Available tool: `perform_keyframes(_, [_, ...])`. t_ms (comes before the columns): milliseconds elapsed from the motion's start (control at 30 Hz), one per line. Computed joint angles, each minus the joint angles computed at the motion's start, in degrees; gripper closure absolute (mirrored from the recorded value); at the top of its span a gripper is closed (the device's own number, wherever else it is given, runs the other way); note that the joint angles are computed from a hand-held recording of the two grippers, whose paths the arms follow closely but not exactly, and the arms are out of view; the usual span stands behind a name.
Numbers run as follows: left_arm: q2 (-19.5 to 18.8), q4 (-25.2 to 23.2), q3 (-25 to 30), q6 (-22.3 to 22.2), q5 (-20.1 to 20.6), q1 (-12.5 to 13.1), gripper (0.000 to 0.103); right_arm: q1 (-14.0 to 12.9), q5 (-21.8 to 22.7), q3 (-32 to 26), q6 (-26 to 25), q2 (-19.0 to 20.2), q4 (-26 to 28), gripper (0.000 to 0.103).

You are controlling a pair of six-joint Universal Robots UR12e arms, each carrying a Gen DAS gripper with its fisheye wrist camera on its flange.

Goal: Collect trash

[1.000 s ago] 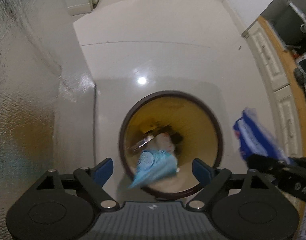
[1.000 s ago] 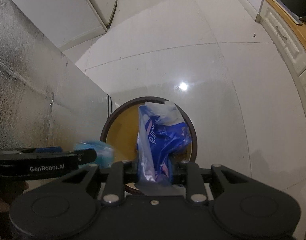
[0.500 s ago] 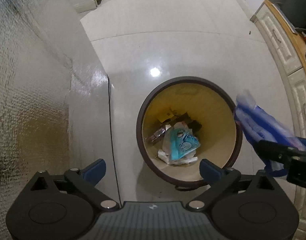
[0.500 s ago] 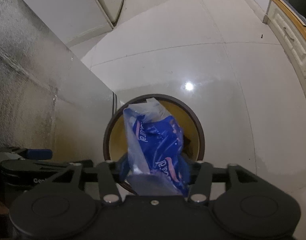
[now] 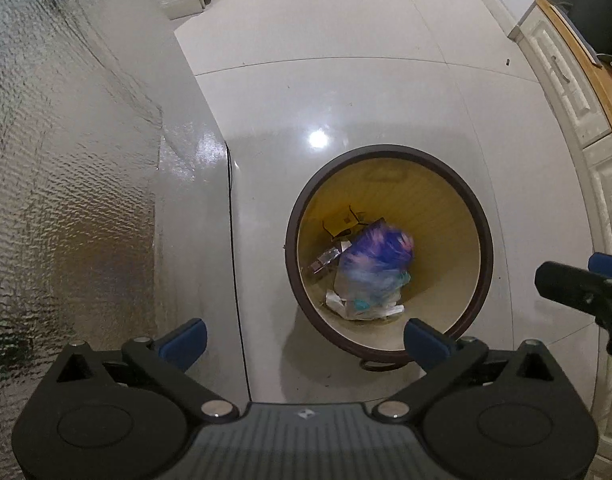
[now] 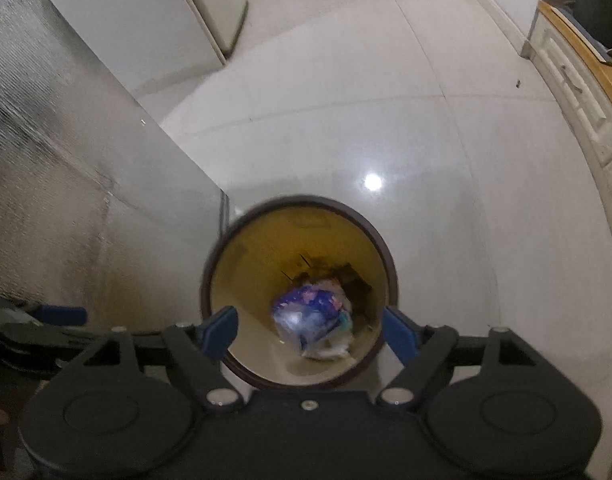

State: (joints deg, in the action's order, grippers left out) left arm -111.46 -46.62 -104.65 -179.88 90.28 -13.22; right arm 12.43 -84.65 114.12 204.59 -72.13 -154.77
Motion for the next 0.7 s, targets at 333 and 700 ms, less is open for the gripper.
perform_keyframes(333, [0.76, -1.16, 0.26, -0.2, 0.47, -0.07, 0.0, 0.21, -1.38, -0.09, -2.31, -1.13, 3.91, 0.014])
perform_keyframes(700, [3.14, -0.18, -0.62, 0.16, 1.34, 0.02, 0.0, 0.47, -3.09, 0.43, -4.43, -3.47, 6.17, 0.0])
